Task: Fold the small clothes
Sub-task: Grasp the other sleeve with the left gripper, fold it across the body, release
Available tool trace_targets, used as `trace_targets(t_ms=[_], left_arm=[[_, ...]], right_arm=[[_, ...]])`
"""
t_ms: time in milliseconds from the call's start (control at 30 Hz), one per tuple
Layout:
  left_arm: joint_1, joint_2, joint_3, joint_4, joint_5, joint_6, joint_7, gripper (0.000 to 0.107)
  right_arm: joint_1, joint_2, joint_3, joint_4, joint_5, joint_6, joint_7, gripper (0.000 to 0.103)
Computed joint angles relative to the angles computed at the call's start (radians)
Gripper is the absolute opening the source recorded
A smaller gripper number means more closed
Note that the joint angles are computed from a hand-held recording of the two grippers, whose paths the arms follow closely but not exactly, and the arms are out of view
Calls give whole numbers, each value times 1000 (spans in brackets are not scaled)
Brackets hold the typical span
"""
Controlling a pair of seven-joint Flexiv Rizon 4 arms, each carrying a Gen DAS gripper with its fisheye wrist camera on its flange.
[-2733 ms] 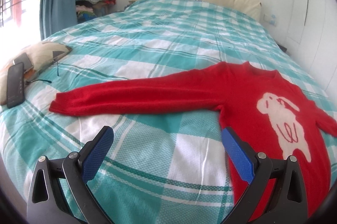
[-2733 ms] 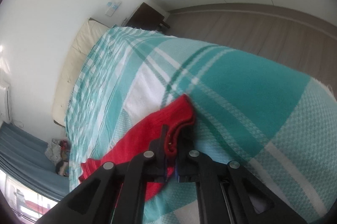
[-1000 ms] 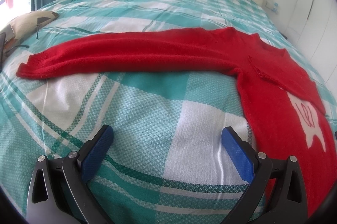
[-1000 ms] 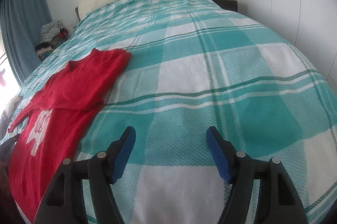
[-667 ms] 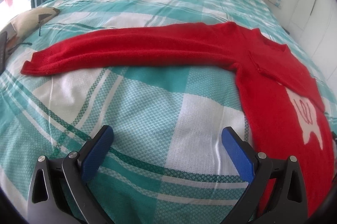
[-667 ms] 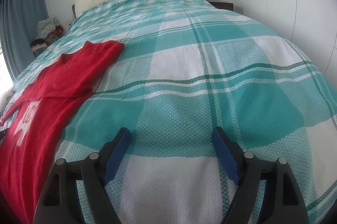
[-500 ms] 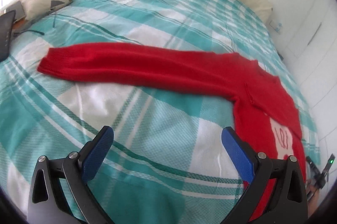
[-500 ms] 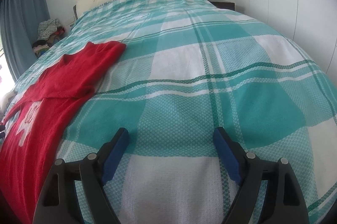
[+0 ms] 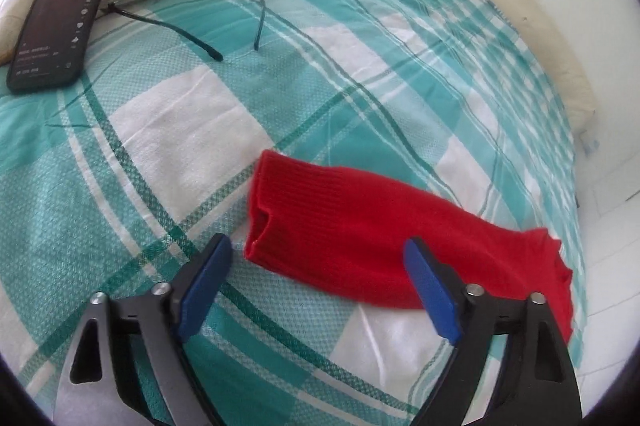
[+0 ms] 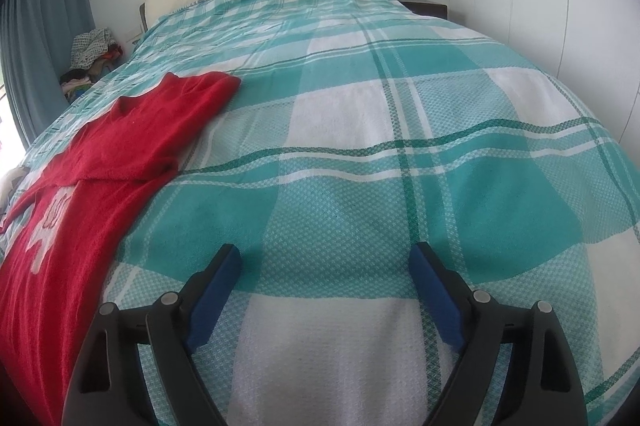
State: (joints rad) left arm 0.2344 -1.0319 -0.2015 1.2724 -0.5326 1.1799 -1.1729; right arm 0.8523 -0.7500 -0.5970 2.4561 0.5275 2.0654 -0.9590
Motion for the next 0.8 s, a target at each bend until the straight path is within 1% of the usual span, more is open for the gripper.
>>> trace_targets(t_ms=[33,67,100,167,200,267,367,467,567,633,700,800], left_arm=[[-30,-12,51,-30,22,-17,-40,40],[-46,-22,81,-52,47,-24,-75,22],[-44,-25,79,-60,45,-29,-78,6],[-39,-8,64,-46,50,0,-81,5],[-37,9,48,-33,57,26,-59,4],[-25,58,-15,9,65,86,20,4],[-10,139,-148,69,59,141,179,4],[-22,207,-265,109,41,147,326,4],[-57,246,-355,135,14,127,431,4],[-96,259,-387,145,0,105,476,4],[-144,262,-397,153,-11,83,505,4],[-234,252,-364,154,-7,57,526,4]], right_arm=[[12,-3,-11,0,3,-10,0,87],[22,-6,-21,-1,3,-19,1,87],[32,-10,-31,0,2,-28,3,87],[49,-16,-49,2,-5,-44,11,87],[52,-18,-54,3,-10,-46,15,87],[48,-18,-52,6,-20,-40,24,88],[10,-8,-19,6,-31,-12,25,89],[2,-5,-9,3,-25,-7,18,90],[4,-4,-9,1,-18,-8,14,90],[5,-4,-10,0,-15,-10,12,90],[4,-4,-9,0,-15,-10,10,90],[2,-3,-7,-1,-14,-9,9,90]])
